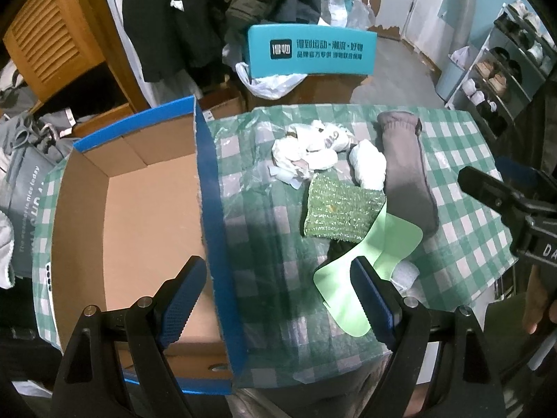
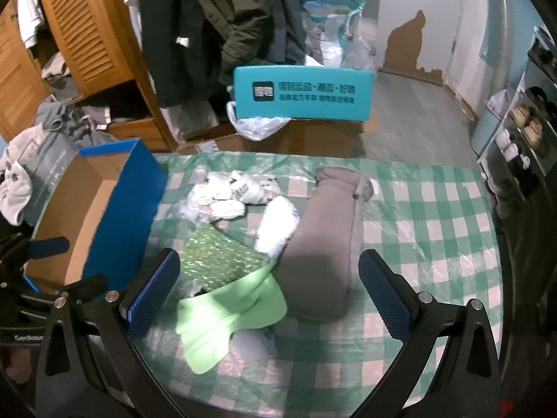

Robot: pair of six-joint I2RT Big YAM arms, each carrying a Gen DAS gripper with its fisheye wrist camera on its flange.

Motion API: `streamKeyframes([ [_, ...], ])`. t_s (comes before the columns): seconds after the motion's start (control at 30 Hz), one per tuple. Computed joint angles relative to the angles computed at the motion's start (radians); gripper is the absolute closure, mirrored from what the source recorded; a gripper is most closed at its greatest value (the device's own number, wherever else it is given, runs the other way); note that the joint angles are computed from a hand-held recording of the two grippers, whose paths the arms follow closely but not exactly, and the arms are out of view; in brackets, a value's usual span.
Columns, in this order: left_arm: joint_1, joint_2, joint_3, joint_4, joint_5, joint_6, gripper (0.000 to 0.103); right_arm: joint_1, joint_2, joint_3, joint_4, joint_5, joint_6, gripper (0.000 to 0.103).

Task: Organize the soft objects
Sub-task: 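Move left tool to green mesh pad while right tool moves to grey mitten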

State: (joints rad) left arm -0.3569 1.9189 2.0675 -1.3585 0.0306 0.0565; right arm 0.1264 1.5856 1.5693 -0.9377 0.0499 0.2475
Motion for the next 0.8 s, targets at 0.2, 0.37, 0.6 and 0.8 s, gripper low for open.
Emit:
streamKeyframes([
  [0.2,-0.01,0.046,0.042,-0.035,-0.007,-0.008,0.017,-0.034,0.027,0.004,-0.014,0.008,0.018,0.002],
  [0.37,-0.019,0.086,0.083,-0.075,0.004,-0.015,0.017,-0.059,0.06,0.018,-0.028,0.017,0.032,0.002],
  [0.6,-0.03,0.158,0.165,-0.134,0.039,-0.037,0.017,-0.094,0.121,0.049,-0.044,0.014,0.048,0.002],
  [0.8,-0.042,0.216,0.228,-0.159,0.045,-0.053,0.017,-0.126,0.183,0.077,-0.058,-0.023,0.06,0.002],
])
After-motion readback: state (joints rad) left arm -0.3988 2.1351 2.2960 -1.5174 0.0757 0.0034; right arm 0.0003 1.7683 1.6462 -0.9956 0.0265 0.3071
